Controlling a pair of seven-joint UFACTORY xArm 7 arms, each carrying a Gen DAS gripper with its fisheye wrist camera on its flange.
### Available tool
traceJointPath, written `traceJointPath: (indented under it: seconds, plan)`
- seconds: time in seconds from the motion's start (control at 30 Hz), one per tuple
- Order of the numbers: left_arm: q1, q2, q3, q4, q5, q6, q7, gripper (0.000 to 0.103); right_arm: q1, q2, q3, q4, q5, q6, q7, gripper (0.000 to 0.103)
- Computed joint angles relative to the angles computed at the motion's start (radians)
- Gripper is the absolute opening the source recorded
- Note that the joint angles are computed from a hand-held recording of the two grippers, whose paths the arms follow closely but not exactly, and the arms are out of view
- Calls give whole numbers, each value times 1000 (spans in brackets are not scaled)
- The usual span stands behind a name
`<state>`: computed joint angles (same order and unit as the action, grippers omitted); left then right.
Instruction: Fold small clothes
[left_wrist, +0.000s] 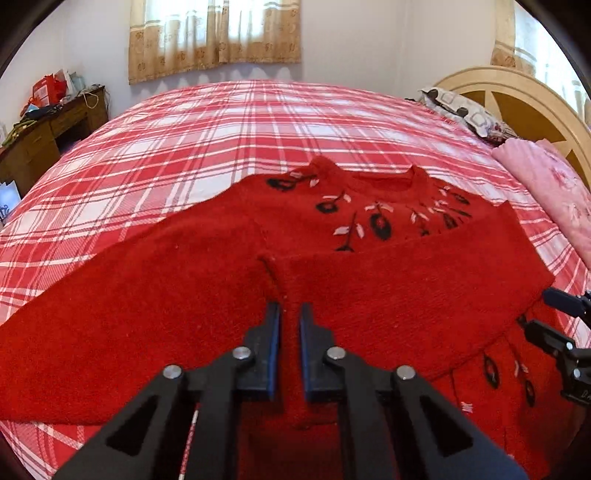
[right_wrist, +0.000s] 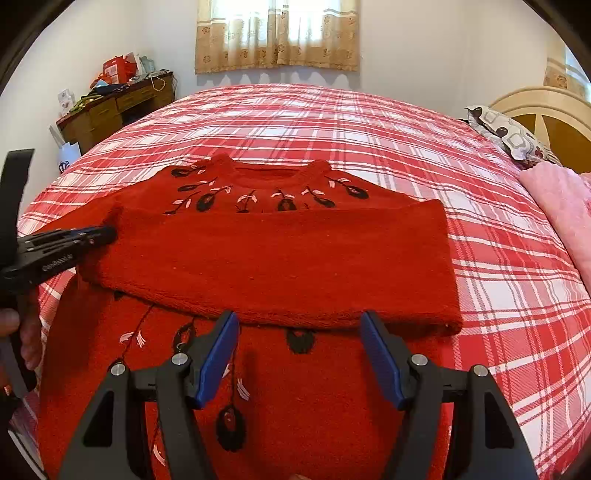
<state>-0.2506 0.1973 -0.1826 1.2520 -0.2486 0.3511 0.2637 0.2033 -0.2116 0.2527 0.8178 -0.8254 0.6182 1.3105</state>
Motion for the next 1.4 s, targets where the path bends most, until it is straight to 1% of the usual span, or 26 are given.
traceJointPath:
  seconds: [0.17, 0.33, 0.43, 0.5, 0.53, 0.57, 0.6, 0.63, 0.67, 0.7, 0.77, 0.87, 0.93, 0.97, 1.0, 1.03, 1.07, 1.1, 1.17, 1.23, 1.3, 1.33, 1.37, 1.4]
  plan:
    - [12, -28, -10, -20, -46, -19, 38, 8, 7, 0, 12, 0, -16, 35, 8, 69]
    - [22, -51, -17, -37, -114, -44, 102, 9, 15, 11, 9, 11, -21, 44, 12, 69]
    - [6, -37, -2, -32, -73, -36, 76, 10, 23, 15, 9, 17, -27, 52, 16, 69]
    - [1, -22, 1, -23, -59, -16, 59, 16, 28, 21, 10, 21, -32, 59, 17, 69]
    - [-12, -11, 15, -18, -19, -13, 18, 16, 30, 21, 9, 21, -34, 61, 19, 69]
    - [-24, 1, 29, -12, 22, -11, -26, 23, 32, 22, 7, 19, -35, 59, 22, 69]
    - [-19, 1, 23, -13, 20, -7, -29, 29, 33, 22, 5, 17, -36, 57, 24, 69]
    - [-14, 5, 19, -12, 17, -12, -32, 31, 34, 23, 4, 16, -37, 56, 27, 69]
    - [-16, 2, 22, -17, 30, -19, -47, 38, 34, 25, 2, 14, -37, 53, 31, 69]
    - [-12, -3, 19, -20, 30, -26, -50, 40, 35, 26, 0, 12, -38, 50, 33, 69]
    - [-3, -17, 6, -37, 13, -42, -27, 40, 35, 29, -3, 8, -39, 39, 40, 69]
    - [-20, -49, 11, -80, 65, -99, -34, 40, 36, 32, -4, 7, -41, 32, 46, 69]
    - [-33, -49, 18, -84, 107, -112, -52, 41, 39, 28, -3, 2, -45, 30, 49, 69]
    - [-35, -42, 14, -78, 115, -105, -46, 39, 39, 25, -2, 0, -46, 31, 51, 69]
    - [-45, -33, 22, -70, 148, -96, -61, 24, 39, 21, -2, -3, -46, 31, 51, 69]
    - [-59, -25, 37, -63, 193, -92, -94, 12, 38, 18, -1, -6, -47, 33, 51, 69]
    - [-68, -21, 46, -59, 225, -91, -118, 8, 37, 16, -1, -9, -47, 33, 53, 69]
    - [-69, -22, 47, -62, 236, -101, -133, 8, 36, 14, -1, -12, -46, 33, 54, 69]
    - [-48, -32, 24, -70, 200, -113, -102, 6, 32, 10, -4, -19, -43, 25, 58, 69]
    - [-41, -51, 20, -83, 190, -125, -92, 6, 28, 11, -5, -23, -38, 19, 58, 69]
    - [-8, -65, -17, -86, 85, -124, -2, 6, 27, 12, -3, -25, -35, 17, 59, 69]
    - [9, -72, -35, -87, 55, -124, 26, 6, 26, 10, -2, -27, -36, 15, 60, 69]
    - [-11, -76, -11, -87, 67, -125, 16, 6, 26, 8, -1, -30, -37, 12, 61, 69]
    - [-12, -77, -6, -85, 67, -121, 16, 6, 26, 6, 1, -32, -38, 12, 62, 69]
